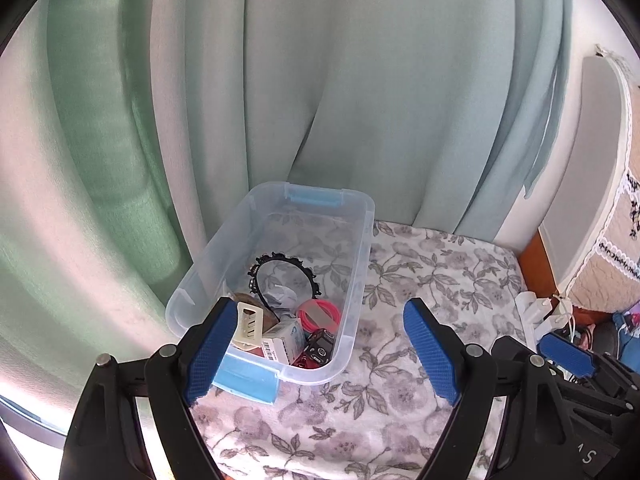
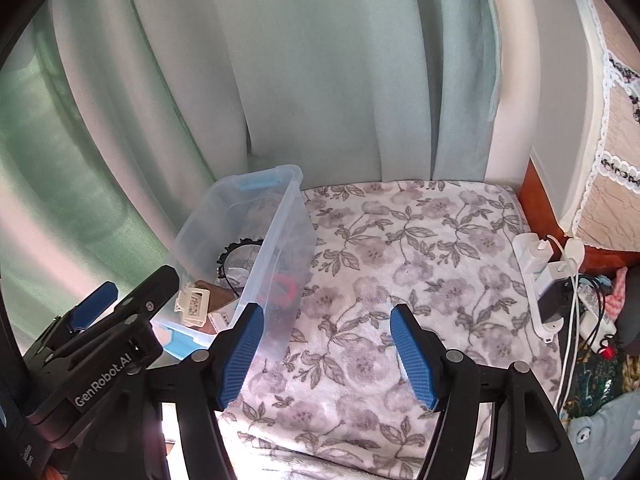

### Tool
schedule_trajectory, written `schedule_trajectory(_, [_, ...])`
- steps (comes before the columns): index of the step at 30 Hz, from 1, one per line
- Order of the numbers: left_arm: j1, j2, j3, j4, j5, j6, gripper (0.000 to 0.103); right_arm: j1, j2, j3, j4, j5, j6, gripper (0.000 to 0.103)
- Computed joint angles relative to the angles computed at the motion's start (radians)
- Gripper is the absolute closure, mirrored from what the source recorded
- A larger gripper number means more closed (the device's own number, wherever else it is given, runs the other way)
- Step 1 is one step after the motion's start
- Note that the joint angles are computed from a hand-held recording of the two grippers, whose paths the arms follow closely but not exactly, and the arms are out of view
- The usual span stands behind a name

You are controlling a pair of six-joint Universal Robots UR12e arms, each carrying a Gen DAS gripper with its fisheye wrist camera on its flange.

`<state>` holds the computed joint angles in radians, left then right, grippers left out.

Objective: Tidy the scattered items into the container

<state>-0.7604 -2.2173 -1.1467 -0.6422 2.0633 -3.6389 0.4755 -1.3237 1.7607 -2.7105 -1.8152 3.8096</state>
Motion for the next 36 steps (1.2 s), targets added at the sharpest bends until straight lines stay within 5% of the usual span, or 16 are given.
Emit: schedule_trajectory(36, [0.020,-0.021,0.015,-0.062,-0.081,0.016,0.017,-0.009,0.021,-0.018,0.100,0.017,0.039,0.032])
